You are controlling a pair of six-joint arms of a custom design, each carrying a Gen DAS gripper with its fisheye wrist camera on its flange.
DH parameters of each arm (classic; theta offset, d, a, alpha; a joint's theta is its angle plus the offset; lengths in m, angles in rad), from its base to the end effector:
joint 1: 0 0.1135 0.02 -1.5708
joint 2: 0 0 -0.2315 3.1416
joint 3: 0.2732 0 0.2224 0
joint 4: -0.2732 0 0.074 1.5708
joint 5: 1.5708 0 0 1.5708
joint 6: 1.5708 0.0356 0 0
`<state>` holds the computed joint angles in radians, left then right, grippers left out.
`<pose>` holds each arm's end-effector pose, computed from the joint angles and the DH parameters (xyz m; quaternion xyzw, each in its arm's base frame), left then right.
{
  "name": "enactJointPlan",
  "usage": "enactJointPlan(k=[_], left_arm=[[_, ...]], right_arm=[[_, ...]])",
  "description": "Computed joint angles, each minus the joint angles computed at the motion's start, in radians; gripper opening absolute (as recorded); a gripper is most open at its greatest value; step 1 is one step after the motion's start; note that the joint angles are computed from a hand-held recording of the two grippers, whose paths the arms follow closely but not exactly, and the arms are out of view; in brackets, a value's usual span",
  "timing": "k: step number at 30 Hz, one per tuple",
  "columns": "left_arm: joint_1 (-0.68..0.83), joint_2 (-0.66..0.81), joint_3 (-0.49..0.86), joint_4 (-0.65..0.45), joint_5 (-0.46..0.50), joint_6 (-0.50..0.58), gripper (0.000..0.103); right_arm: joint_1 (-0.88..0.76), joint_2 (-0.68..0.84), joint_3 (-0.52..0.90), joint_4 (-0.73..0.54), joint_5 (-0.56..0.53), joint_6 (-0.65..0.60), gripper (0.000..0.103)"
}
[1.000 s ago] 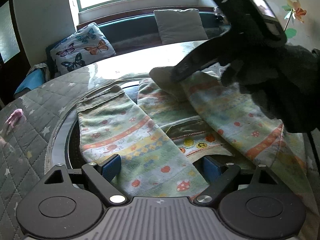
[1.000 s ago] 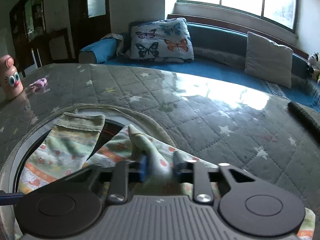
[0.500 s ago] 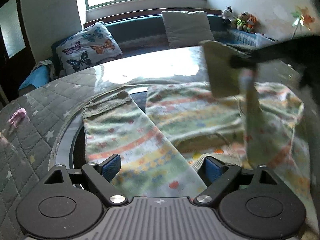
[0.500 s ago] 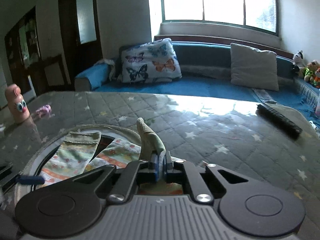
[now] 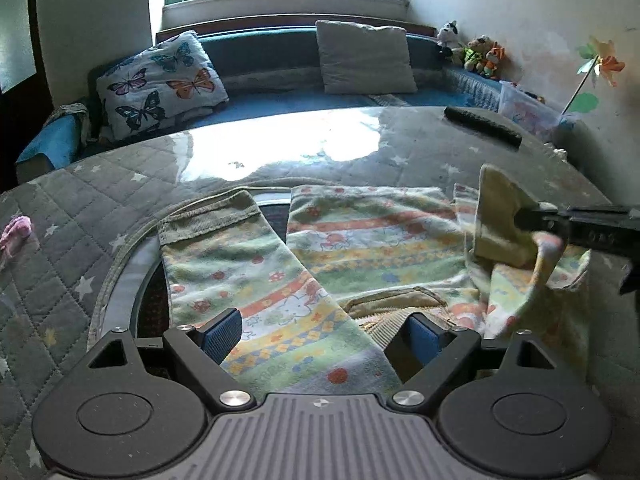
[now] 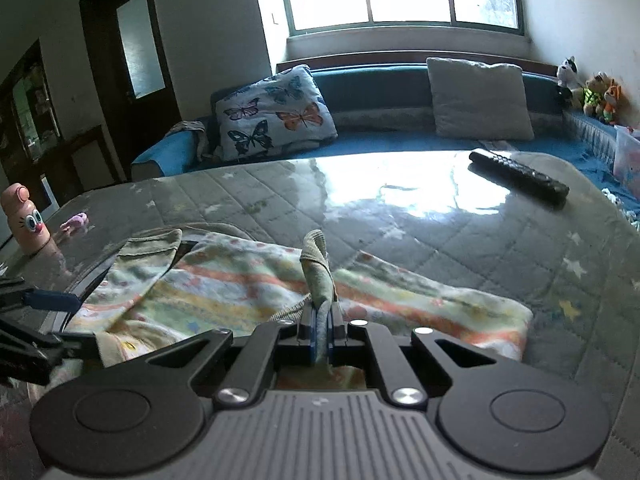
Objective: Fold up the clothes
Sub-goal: 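Grasp a shirt sleeve with the right gripper and lift it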
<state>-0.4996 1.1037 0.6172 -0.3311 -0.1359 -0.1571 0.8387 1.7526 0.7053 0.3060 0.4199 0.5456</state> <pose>0.1848 -0.0953 0.1934 0.1335 0.9185 -0.0586 0.3677 0.2110 0.2130 0.1138 -0.0476 0.8978 0.1047 0.4251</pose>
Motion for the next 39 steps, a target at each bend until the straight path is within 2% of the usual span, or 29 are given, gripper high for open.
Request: enactJointPlan(k=[5,9,15,18,20,22,24,27,30,31,32,36,38,39], left_arm=[[-0.018,-0.021,-0.002,-0.039,-0.028,0.027,0.09],[-0.055,-0.06,-0.027,-0.077,-0.05,0.009,0.09],[-0.213,-0.12,-0.101,-0.129,-0.166,-0.073,0.088],[-0.297,-0.154,-0.135,-0.158,-0.234,-0.128,0.075],[-0.33,-0.189,-0.14,-0.195,-0.241,-0.159,0.053],[-0.376,-0.212,-0.143,-0.233,-0.271,-0.19,0.043],[-0.439,-0.23,-0.147,-0.275,-0.323,-0.218,0.037],[-0.497,-0.286,-0.15,-0.351,-0.337,-0.258,0.032],[-0.544,-0.336,-0.144,-0.437,-0.345,-0.299,0.032],[-0.547,-0.354,-0.14,-0.46,-0.339,-0.305,0.036],[-0.55,-0.372,-0.137,-0.484,-0.332,-0.312,0.043],[-0.494,-0.416,-0.118,-0.508,-0.303,-0.288,0.059],[-0.452,-0.417,-0.103,-0.487,-0.303,-0.261,0.077],[-0.424,-0.406,-0.093,-0.465,-0.305,-0.24,0.079]], right_arm=[[-0.001,0.006,-0.029,0.028,-0.007,0.012,0.004],[0.008,0.009,-0.037,0.029,-0.002,0.015,0.005],[0.045,-0.005,-0.055,0.017,0.026,0.016,0.005],[0.069,-0.011,-0.063,0.004,0.041,0.023,0.005],[0.083,-0.016,-0.068,-0.004,0.052,0.028,0.005],[0.102,-0.026,-0.076,-0.015,0.062,0.033,0.005],[0.121,-0.036,-0.085,-0.024,0.067,0.037,0.005],[0.153,-0.057,-0.105,-0.041,0.068,0.053,0.004],[0.198,-0.087,-0.139,-0.054,0.069,0.077,0.004],[0.213,-0.1,-0.149,-0.06,0.073,0.085,0.004],[0.227,-0.112,-0.159,-0.067,0.078,0.094,0.004],[0.238,-0.148,-0.18,-0.075,0.086,0.114,0.004],[0.228,-0.153,-0.184,-0.069,0.082,0.118,0.004],[0.221,-0.148,-0.182,-0.061,0.079,0.122,0.004]])
